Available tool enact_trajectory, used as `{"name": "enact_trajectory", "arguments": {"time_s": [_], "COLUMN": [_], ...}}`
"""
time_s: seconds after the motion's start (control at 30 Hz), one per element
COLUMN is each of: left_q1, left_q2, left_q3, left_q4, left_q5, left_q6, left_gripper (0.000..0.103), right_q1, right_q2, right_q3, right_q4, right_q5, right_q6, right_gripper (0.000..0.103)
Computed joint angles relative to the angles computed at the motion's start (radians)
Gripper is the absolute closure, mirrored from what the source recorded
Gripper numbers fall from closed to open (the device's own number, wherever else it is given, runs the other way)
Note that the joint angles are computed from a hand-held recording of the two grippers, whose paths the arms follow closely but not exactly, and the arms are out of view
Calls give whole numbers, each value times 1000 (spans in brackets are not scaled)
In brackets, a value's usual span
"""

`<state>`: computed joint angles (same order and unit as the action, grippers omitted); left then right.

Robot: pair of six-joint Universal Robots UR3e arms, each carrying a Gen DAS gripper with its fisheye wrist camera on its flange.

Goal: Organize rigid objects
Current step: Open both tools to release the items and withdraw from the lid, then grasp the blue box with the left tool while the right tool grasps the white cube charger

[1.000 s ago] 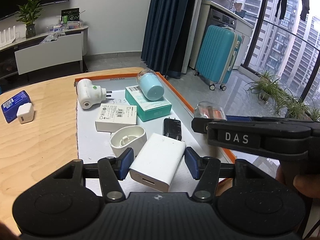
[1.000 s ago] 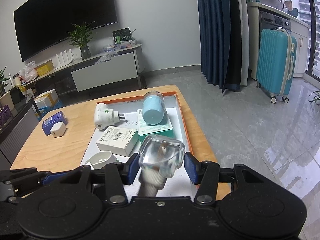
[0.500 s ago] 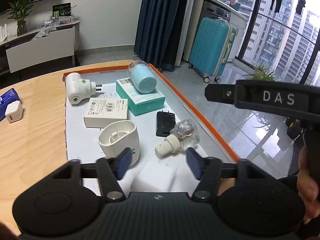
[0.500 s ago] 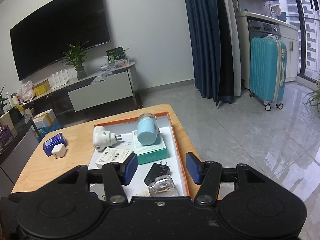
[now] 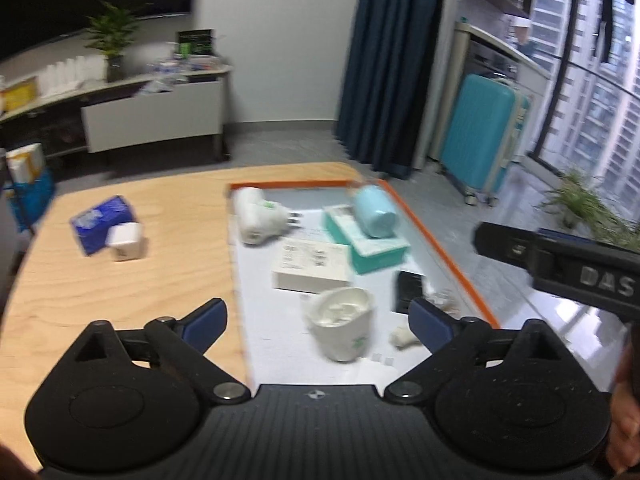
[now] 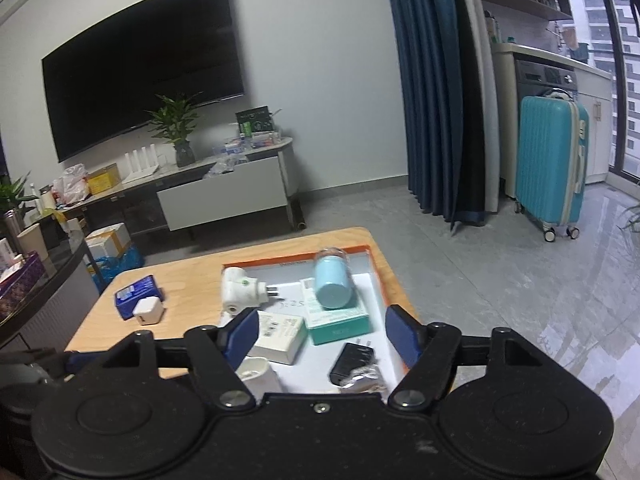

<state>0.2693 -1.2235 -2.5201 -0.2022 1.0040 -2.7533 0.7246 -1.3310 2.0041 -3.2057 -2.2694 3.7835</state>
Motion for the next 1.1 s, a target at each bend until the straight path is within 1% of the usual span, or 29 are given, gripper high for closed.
{"name": "enact_trajectory", "arguments": {"time_s": [0.13, 0.3, 0.33, 0.43, 0.57, 0.8, 1.1], "left_q1": [73, 177, 207, 270, 334, 404, 444], "left_q2": [47, 101, 125, 155, 164, 100, -81], "left_q3": [6, 4, 2, 0, -2, 3, 62], "left_q4": [-54, -122, -155, -199, -228, -196, -94], "left_q5": [0, -29, -44, -75, -102, -113, -81], "left_q6": [4, 40, 55, 79, 99, 110, 102], "left_gripper": [1, 1, 1, 1, 1, 1, 1], "right_q1": [29, 50, 54, 59, 63, 54, 38], "right_q2": [41, 91, 102, 137, 194, 306, 477], "right_q3": [-82, -176, -194, -252, -337, -498, -768], "right_q4": [40, 72, 80, 105, 133, 180, 298], "right_q5": [-2, 30, 35, 57, 89, 157, 230], "right_q6": [-28, -61, -65, -80, -103, -150, -200], "right_gripper": [15, 14, 14, 14, 14, 14, 14]}}
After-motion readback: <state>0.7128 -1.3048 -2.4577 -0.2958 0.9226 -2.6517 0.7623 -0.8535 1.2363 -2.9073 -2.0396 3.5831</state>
